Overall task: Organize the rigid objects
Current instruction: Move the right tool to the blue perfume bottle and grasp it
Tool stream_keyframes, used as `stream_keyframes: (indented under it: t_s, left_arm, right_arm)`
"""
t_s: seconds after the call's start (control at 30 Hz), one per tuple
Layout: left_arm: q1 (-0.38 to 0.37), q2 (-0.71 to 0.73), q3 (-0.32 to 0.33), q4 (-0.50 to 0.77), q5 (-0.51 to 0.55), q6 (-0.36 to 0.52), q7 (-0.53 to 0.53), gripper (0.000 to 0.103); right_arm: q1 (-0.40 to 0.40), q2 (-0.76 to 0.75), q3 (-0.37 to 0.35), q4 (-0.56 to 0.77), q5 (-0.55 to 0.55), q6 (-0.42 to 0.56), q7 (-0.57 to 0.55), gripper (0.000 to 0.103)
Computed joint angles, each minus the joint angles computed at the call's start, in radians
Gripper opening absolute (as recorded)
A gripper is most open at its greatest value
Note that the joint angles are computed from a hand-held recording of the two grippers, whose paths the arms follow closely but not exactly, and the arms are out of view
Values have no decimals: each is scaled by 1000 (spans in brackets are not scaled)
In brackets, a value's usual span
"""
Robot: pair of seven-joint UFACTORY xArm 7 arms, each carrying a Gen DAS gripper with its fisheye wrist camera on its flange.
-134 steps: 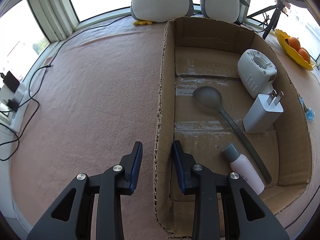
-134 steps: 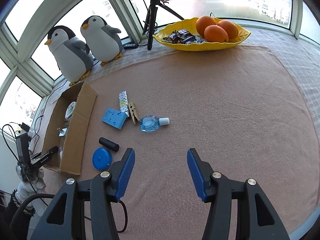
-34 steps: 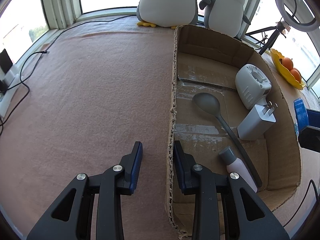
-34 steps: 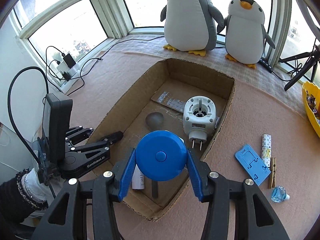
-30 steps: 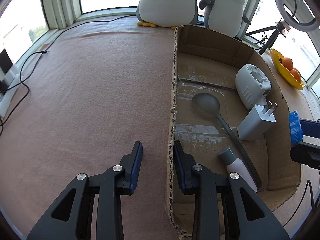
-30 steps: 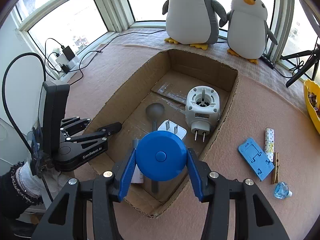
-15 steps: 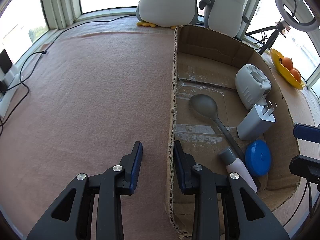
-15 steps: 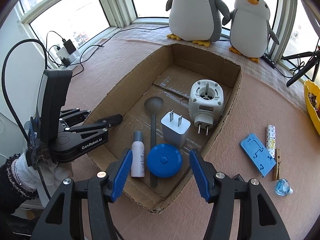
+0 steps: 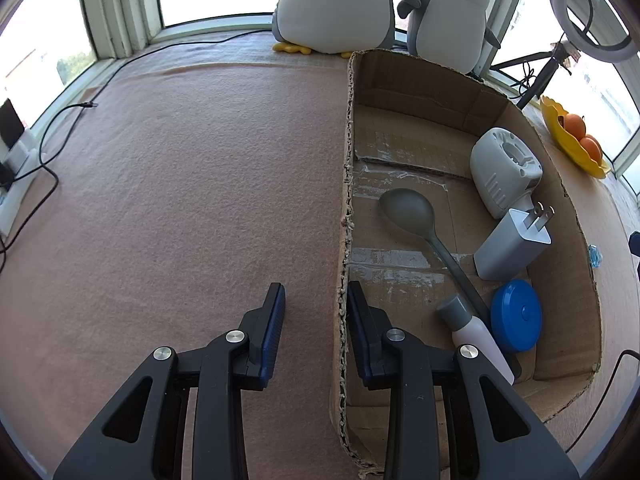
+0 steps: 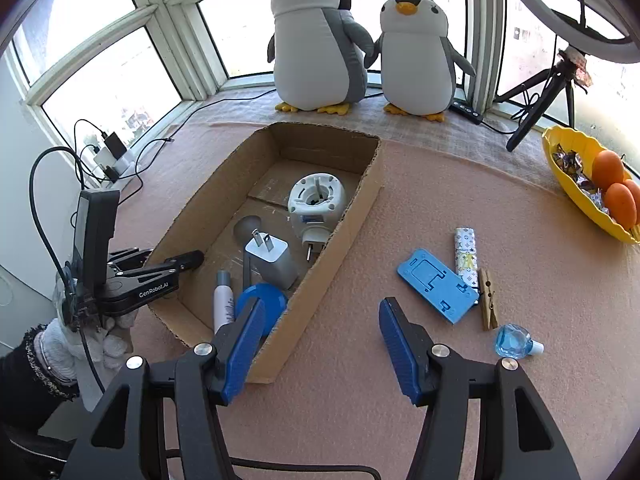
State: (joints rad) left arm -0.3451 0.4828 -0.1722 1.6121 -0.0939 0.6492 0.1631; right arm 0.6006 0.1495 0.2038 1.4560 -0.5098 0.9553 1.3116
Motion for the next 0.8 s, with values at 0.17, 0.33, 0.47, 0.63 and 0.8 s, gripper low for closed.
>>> stream_keyframes:
  t_s: [0.17,0.33,0.47,0.63,0.8]
  left_arm:
    - [-1,1,0,0,0,0,0,30]
    - [-2,1,2,0,3,2,0,30]
    - [-4,3,3,4,6,6,-5,30]
    - [-5,5,4,10,9,12,-10,30]
    - [-8,9,8,19,14,21,-19,30]
  right_arm:
    - [-35,-107,9,-127,24,21,19,55]
    - [-82,-187,31,-224,54,61,-10,55]
    - [-110,-221,48,-264,75,119,-42,55]
    - [-141,-252,54,-318,115,137,-87,55]
    - [-156,-235,55,-320,132,175,-143,55]
